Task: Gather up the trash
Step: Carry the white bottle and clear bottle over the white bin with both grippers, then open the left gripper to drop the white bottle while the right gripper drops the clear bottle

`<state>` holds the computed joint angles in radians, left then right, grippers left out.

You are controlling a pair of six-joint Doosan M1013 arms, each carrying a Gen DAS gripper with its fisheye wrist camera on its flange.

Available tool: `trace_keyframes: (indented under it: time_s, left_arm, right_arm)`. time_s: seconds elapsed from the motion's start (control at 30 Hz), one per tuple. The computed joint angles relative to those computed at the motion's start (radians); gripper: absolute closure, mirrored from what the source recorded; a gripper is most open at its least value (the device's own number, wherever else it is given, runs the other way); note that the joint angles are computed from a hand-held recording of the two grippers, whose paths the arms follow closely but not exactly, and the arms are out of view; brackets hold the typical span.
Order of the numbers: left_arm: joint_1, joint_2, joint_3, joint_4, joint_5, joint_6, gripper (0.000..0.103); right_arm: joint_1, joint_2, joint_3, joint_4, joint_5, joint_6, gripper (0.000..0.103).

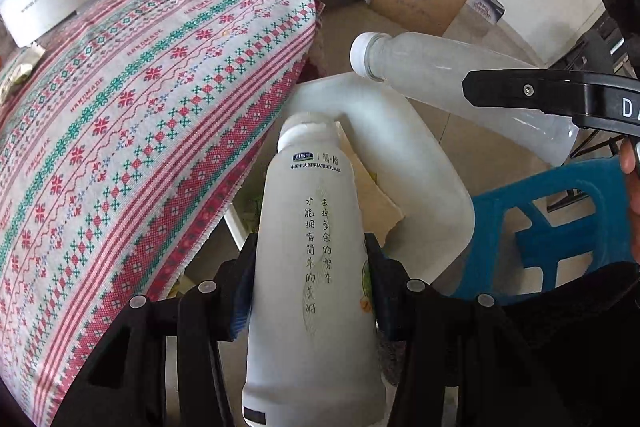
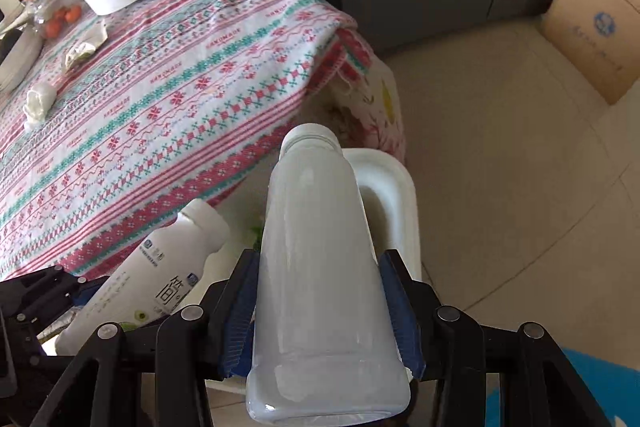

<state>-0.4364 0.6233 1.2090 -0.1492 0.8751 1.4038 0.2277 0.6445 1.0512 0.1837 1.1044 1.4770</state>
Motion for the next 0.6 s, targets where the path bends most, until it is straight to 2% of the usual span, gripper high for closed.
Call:
trace_keyframes:
  time_s: [0.07, 0.1, 0.13, 0.3, 0.43, 0.6]
  left_arm:
    - [-0.005, -0.003, -0.003, 0.028, 0.000, -0.010, 0.040]
    - [-0.008, -0.007, -0.002, 0.046, -0.004, -0.021, 0.030]
    - [-0.009, -0.012, 0.001, 0.065, -0.010, -0.034, 0.024]
    - [-0.001, -0.035, 0.015, 0.113, -0.014, -0.089, 0.022]
    - [0.001, -0.055, 0.032, 0.197, -0.007, -0.166, 0.022]
    - [0.012, -0.084, 0.066, 0.232, -0.021, -0.217, 0.021]
  right_arm:
    - [-0.003, 0.002, -0.003, 0.004, 0.005, 0.002, 0.049]
    - [-0.003, 0.003, -0.004, 0.004, 0.006, 0.003, 0.049]
    - [-0.004, 0.003, -0.003, 0.003, 0.007, 0.003, 0.049]
    - [-0.007, 0.007, -0.006, -0.010, 0.017, 0.011, 0.049]
    - [-0.002, 0.011, -0.010, -0.022, 0.033, 0.007, 0.049]
    - [0.014, 0.034, -0.031, -0.055, 0.085, -0.008, 0.049]
